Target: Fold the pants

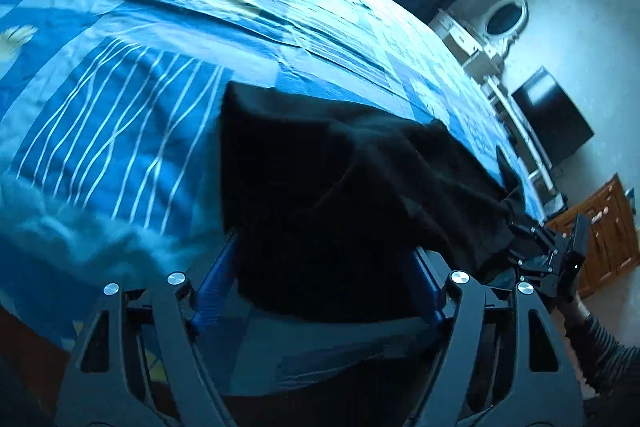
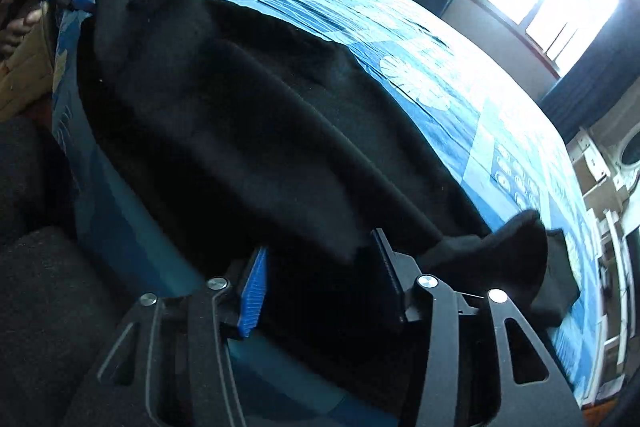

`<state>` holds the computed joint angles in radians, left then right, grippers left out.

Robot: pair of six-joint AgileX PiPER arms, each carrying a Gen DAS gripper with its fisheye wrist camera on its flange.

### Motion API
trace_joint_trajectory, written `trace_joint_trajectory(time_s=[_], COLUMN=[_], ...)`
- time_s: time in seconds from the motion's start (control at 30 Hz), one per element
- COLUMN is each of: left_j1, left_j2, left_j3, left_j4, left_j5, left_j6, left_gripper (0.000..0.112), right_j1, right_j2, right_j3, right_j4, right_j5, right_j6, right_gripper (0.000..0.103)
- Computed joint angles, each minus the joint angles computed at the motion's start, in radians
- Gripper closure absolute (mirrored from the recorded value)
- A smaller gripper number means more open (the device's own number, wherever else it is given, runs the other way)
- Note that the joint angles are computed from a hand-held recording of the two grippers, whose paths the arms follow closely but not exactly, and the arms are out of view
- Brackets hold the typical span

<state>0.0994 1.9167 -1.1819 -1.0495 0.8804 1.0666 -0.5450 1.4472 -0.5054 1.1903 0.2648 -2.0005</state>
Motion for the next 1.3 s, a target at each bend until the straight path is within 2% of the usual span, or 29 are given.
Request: trace_joint_trajectory(time_s=[0.13,0.27,0.5,0.63,0.73,0.83,0.9,1.0,1.03,1.07,1.13,1.3], left_j1=[0.059,0.065,0.011,0.002,-0.007,-0.024,-0.048,-0.087,-0.092,-0.094,-0.09,-0.068], left_j2=[-0.005,-0.036,-0.034,-0.028,-0.025,-0.039,-0.051,-0.039,-0.031,-0.02,-0.007,-0.045], left_j3=[0.033,0.074,0.085,0.108,0.113,0.108,0.093,0.049,0.038,0.024,0.009,0.014], left_j4=[-0.05,-0.121,-0.111,-0.126,-0.134,-0.13,-0.088,0.013,0.038,0.059,0.07,0.077], left_j5=[0.09,0.12,0.067,0.038,0.009,-0.026,-0.062,-0.105,-0.108,-0.106,-0.099,-0.097], left_j6=[-0.054,-0.087,-0.192,-0.218,-0.234,-0.251,-0.281,-0.376,-0.404,-0.43,-0.453,-0.426], left_gripper=[0.037,0.037,0.037,0.037,0.037,0.041,0.05,0.072,0.085,0.097,0.101,0.102], right_j1=[-0.114,-0.244,-0.385,-0.453,-0.47,-0.455,-0.427,-0.396,-0.383,-0.364,-0.346,-0.398], right_j2=[-0.026,0.011,0.13,0.218,0.283,0.293,0.292,0.304,0.312,0.305,0.295,0.22], right_j3=[-0.046,-0.123,-0.221,-0.24,-0.247,-0.247,-0.242,-0.239,-0.239,-0.234,-0.248,-0.242], right_j4=[-0.207,-0.267,-0.232,-0.192,-0.155,-0.133,-0.106,-0.068,-0.053,-0.042,-0.052,-0.096], right_j5=[0.175,0.379,0.652,0.774,0.825,0.844,0.823,0.797,0.781,0.748,0.726,0.798], right_j6=[0.278,0.464,0.673,0.784,0.831,0.866,0.88,0.911,0.921,0.933,0.936,0.917], right_gripper=[0.051,0.051,0.051,0.05,0.05,0.049,0.042,0.042,0.042,0.046,0.087,0.092])
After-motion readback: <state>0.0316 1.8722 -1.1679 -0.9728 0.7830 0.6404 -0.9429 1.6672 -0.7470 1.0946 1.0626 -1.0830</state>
